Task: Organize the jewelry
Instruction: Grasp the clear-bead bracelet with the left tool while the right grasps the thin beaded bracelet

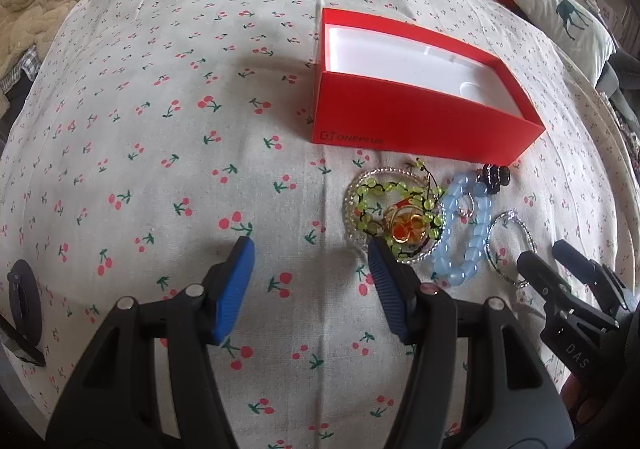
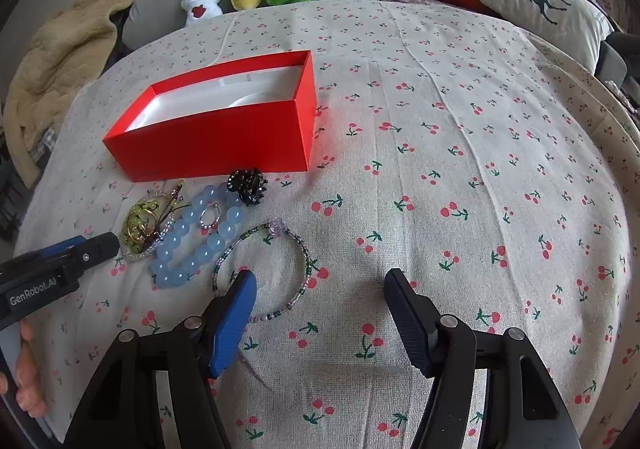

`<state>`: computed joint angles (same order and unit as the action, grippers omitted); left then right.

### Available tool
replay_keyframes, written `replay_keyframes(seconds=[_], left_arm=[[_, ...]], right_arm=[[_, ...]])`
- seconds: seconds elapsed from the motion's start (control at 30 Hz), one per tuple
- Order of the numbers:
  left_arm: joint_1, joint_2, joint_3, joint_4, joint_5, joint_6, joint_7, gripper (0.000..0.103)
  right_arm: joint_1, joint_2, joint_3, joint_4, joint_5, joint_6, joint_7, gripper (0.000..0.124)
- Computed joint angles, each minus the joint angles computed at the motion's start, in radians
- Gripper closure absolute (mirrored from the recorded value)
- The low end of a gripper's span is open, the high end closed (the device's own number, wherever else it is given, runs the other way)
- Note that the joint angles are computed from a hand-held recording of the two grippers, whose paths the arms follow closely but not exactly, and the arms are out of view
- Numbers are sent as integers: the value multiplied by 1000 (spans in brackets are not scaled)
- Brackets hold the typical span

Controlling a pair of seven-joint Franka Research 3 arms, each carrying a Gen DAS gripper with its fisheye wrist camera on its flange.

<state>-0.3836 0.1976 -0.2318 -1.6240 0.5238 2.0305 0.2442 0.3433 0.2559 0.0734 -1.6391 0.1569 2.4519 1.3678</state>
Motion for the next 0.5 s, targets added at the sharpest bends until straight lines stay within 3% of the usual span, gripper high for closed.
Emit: replay_keyframes(seconds=[0.1, 0.27, 0.37, 0.43, 0.5], left_arm=[[-17, 59, 1, 78, 15, -77, 45, 45], [-27, 85, 14, 120, 15, -106, 48, 52], [-29, 81, 16, 113, 18, -90, 50, 73], [-23, 68, 15, 92, 9, -59, 47, 94], [-21, 58, 15, 79, 0, -55, 34, 102]], right_arm=[[12, 1, -7, -4, -36, 12, 15, 63], [32, 0, -17, -23, -111, 54, 41, 81], [41, -6, -21, -42, -151, 88, 50, 100], [34, -12, -15, -49, -141, 93, 38, 113], [21, -18, -8, -55, -107, 89, 21, 117]])
